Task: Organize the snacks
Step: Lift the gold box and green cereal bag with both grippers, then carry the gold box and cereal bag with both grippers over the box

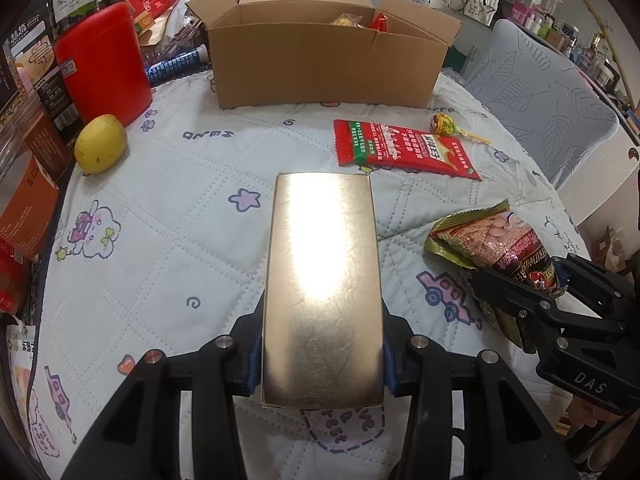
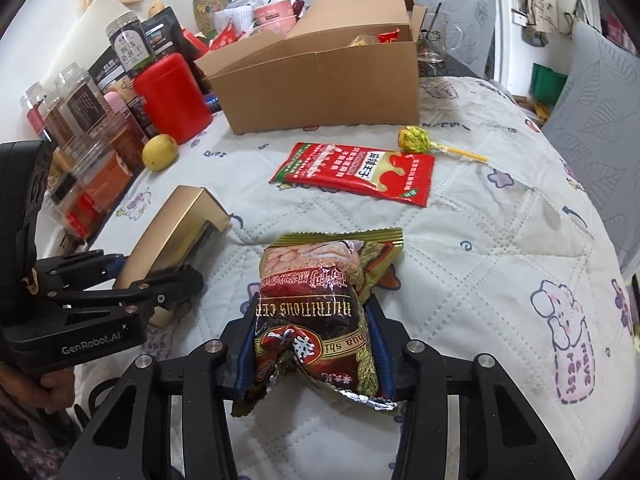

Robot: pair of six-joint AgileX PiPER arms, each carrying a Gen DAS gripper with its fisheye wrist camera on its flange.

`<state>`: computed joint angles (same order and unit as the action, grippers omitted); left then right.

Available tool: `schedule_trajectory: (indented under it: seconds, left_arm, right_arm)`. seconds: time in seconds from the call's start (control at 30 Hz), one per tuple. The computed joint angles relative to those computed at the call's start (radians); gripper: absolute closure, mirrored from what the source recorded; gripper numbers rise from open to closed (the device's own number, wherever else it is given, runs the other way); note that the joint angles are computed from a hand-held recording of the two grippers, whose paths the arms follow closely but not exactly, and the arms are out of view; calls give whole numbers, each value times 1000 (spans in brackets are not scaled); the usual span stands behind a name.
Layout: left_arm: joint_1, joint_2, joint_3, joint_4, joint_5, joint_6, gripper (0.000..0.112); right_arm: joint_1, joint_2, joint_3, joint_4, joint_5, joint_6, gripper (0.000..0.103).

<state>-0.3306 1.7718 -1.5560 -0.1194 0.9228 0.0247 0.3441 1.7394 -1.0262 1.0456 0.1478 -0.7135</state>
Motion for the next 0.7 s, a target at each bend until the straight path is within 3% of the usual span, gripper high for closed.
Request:
schedule_trajectory:
  seconds: [0.33, 0.7]
  left_arm:
    - [8, -41, -24, -23, 6, 25, 68]
    - [18, -33, -121, -62, 24, 40, 68]
  right_arm:
    - [-1, -53, 25, 280, 12, -283, 58]
    - [-38, -108, -15, 194, 50, -241, 58]
